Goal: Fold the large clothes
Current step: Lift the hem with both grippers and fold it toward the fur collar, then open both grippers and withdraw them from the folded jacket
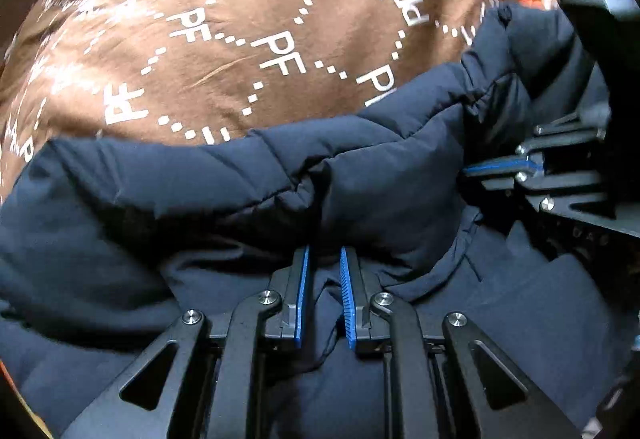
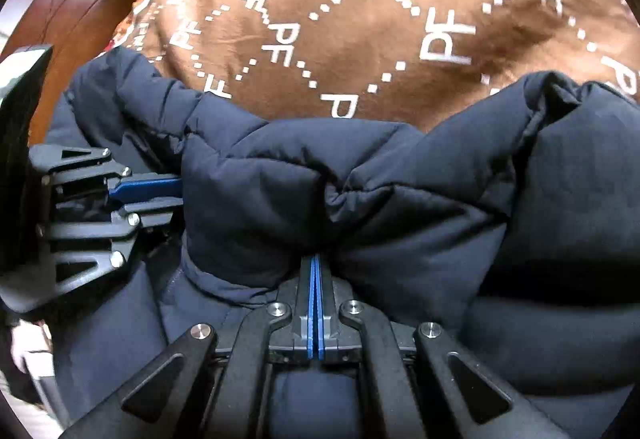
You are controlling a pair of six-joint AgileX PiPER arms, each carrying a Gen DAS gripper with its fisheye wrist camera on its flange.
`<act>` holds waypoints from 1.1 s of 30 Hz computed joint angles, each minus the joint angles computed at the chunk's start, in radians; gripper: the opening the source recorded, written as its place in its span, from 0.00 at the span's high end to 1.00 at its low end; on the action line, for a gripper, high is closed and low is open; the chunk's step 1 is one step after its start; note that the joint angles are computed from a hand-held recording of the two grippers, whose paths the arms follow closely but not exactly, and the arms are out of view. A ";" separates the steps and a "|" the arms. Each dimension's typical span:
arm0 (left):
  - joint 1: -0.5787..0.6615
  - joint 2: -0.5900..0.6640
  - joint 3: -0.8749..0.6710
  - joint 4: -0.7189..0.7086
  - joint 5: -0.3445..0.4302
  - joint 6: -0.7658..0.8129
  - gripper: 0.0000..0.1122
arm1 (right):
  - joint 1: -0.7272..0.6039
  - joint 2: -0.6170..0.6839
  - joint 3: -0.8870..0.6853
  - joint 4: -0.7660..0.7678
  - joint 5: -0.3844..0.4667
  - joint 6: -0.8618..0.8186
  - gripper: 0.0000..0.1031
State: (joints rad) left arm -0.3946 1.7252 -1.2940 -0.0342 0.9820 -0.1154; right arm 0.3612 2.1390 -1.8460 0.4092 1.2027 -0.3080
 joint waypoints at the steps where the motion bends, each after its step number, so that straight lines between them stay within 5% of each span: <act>1: 0.021 -0.027 0.016 -0.035 0.011 0.021 0.88 | -0.007 -0.022 0.029 0.011 -0.010 -0.006 1.00; 5: 0.030 -0.072 0.071 -0.025 0.010 0.028 0.90 | -0.024 -0.101 0.155 0.002 -0.058 -0.045 1.00; 11: -0.038 -0.068 0.123 0.085 -0.089 -0.167 0.90 | -0.037 -0.109 0.202 0.036 -0.131 -0.032 1.00; 16: -0.078 -0.296 0.327 0.157 -0.259 -0.411 0.89 | -0.031 -0.344 0.470 0.059 -0.374 -0.069 0.93; 20: -0.168 -0.435 0.412 0.321 -0.292 -0.699 0.73 | -0.029 -0.547 0.669 0.115 -0.568 -0.105 0.58; 24: -0.333 -0.510 0.425 0.603 -0.192 -1.051 0.47 | -0.009 -0.706 0.805 0.100 -0.705 -0.059 0.39; 26: -0.397 -0.534 0.459 0.712 -0.185 -1.200 0.46 | -0.004 -0.784 0.865 0.073 -0.751 -0.019 0.30; 30: -0.440 -0.567 0.462 0.753 -0.165 -1.318 0.43 | 0.104 -0.888 0.941 -0.229 -0.863 0.321 0.11; 33: -0.512 -0.620 0.474 0.815 -0.112 -1.426 0.30 | 0.161 -0.975 1.000 -0.529 -0.907 0.619 0.03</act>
